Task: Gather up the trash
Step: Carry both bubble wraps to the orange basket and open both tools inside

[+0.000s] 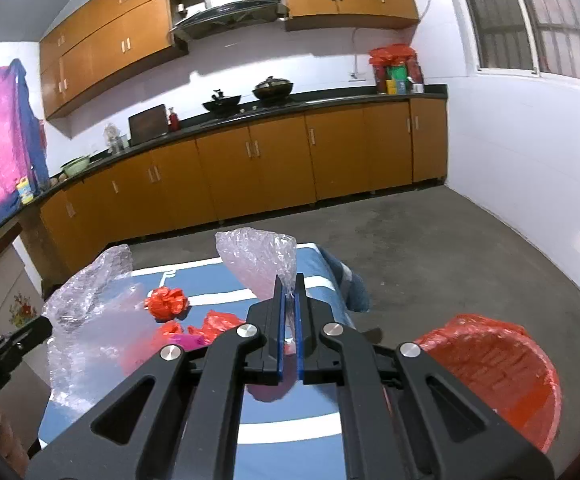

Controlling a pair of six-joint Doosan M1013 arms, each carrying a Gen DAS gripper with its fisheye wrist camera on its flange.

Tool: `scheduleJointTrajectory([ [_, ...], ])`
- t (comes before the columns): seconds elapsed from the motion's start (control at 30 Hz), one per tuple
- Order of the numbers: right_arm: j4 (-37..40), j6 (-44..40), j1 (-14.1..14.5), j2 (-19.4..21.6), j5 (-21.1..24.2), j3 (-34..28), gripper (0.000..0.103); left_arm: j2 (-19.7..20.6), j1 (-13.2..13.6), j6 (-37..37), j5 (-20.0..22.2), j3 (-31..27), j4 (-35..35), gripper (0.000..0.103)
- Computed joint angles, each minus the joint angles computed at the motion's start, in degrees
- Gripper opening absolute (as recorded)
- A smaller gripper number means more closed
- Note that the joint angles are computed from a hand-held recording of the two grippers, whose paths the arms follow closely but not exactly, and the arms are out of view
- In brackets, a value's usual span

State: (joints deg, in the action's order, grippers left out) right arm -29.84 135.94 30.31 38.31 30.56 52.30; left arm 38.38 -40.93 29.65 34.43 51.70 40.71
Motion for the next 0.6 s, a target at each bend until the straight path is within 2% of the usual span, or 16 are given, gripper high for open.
scheduleJointTrajectory([
  [0.27,-5.38,7.58,-0.79,-2.86,-0.03,4.75,0.004,1.93,-1.02,9.12,-2.01,-4.60,-6.85,0.003],
  [0.5,-9.37,13.98,-1.81,-5.10,0.31,8.66,0.004,5.35,-2.10,20.54,-2.26,-11.62,-16.61,0.003],
  [0.6,-11.91,17.05,-2.13,-6.17,0.92,10.52,0.004,7.62,-2.39,26.07,-1.05,-16.09,-21.85,0.003],
])
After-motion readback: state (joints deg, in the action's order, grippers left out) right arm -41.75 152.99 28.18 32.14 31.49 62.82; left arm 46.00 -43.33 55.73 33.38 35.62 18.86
